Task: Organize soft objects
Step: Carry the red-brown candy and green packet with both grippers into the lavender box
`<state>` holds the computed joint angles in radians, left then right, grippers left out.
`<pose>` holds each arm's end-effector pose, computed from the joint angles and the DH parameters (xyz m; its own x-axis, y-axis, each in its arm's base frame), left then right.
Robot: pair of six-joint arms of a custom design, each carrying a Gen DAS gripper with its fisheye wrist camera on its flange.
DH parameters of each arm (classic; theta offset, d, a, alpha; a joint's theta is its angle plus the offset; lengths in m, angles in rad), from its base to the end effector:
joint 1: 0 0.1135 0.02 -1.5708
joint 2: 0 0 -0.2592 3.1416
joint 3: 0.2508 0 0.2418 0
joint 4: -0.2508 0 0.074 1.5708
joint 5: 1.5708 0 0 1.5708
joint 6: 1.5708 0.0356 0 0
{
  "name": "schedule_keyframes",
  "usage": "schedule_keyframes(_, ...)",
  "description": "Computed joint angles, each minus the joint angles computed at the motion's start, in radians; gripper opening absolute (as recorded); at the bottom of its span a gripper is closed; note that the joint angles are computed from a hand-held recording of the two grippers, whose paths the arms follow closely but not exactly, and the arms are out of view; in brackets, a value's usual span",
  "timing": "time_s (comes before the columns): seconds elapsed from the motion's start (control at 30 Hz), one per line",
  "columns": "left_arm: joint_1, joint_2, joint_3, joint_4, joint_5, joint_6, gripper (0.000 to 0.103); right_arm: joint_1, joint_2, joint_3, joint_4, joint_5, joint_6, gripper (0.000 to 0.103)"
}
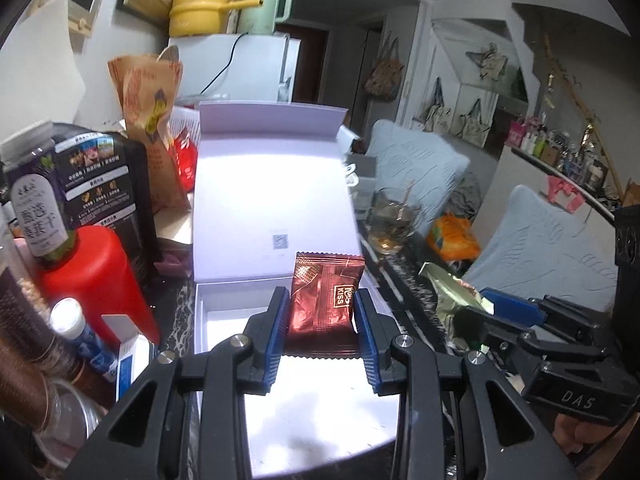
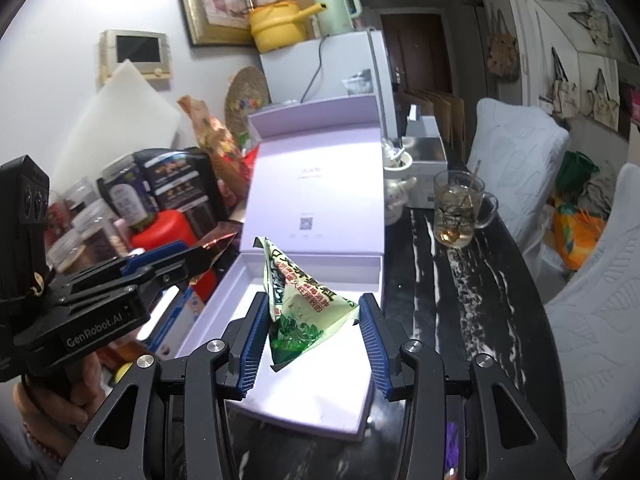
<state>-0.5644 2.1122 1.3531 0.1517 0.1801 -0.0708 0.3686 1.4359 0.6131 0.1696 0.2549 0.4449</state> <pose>0.3805 -0.2484 0.1557 -0.5270 0.2513 -0.8118 0.6148 0.7723 -0.1601 0.2594 0.0906 0.1735 -0.5814 0.2219 -0.7828 0.0979 0.9742 0.2035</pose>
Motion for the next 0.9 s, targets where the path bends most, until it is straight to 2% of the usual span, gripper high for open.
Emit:
schedule_keyframes(0.3,0.015,0.187,0.243,-0.136,-0.035,0.012,0.033,-0.11,0.252,0.168,0.015,-0.129,-0.068,0.045)
schedule_keyframes(0.6,0.02,0.343,0.464,-0.274,-0.078,0.007,0.033,-0.163,0.447,0.364,-0.067,-0.198,-0.128,0.045)
schedule_keyframes(0.9,0.008,0.482,0.671,-0.4,-0.151,0.025,0.033,-0.18,0.584,0.509,-0.143,-0.195,-0.156,0.045)
